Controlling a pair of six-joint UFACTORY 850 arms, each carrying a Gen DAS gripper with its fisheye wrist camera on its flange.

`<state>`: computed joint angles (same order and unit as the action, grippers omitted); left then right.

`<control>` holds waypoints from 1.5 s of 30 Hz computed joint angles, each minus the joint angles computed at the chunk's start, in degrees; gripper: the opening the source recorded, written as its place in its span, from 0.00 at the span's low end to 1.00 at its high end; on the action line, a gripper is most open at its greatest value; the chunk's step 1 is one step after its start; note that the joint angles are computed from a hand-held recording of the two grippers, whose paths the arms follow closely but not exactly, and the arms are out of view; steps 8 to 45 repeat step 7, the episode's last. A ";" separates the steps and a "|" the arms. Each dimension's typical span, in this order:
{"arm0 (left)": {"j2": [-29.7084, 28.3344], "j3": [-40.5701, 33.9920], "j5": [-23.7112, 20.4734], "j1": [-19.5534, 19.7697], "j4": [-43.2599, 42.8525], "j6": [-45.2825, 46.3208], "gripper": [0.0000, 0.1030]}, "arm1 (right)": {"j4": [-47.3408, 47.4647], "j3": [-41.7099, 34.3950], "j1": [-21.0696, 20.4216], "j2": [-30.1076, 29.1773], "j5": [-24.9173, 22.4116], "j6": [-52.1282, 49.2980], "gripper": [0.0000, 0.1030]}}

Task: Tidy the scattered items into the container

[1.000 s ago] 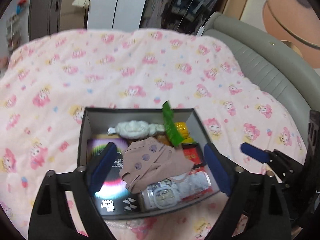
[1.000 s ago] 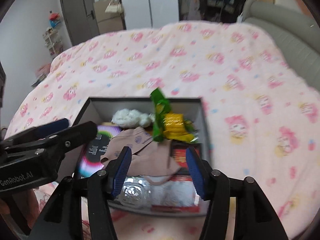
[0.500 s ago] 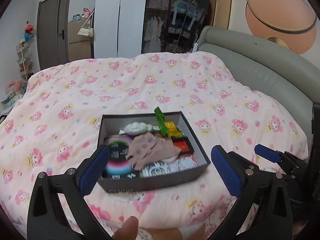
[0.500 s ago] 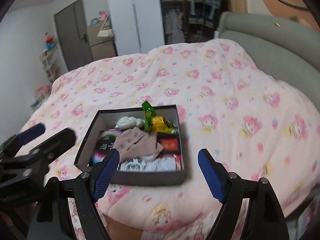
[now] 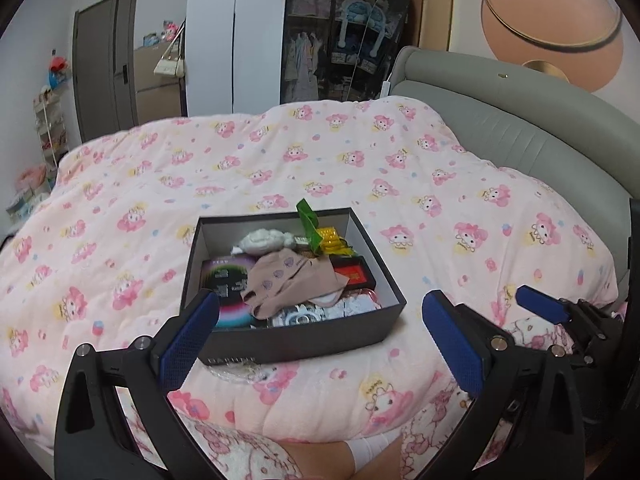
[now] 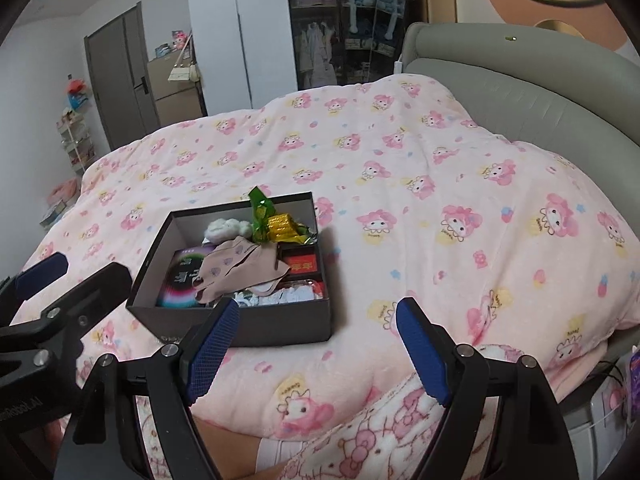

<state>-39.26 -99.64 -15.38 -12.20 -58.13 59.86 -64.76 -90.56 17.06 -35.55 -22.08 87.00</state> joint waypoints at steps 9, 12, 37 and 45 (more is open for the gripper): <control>0.06 1.48 -0.78 1.08 2.98 -4.72 0.99 | 0.85 -1.06 1.28 -1.26 -1.20 -3.72 0.77; 0.06 1.48 -0.78 1.08 2.98 -4.72 0.99 | 0.85 -1.06 1.28 -1.26 -1.20 -3.72 0.77; 0.06 1.48 -0.78 1.08 2.98 -4.72 0.99 | 0.85 -1.06 1.28 -1.26 -1.20 -3.72 0.77; 0.06 1.48 -0.78 1.08 2.98 -4.72 0.99 | 0.85 -1.06 1.28 -1.26 -1.20 -3.72 0.77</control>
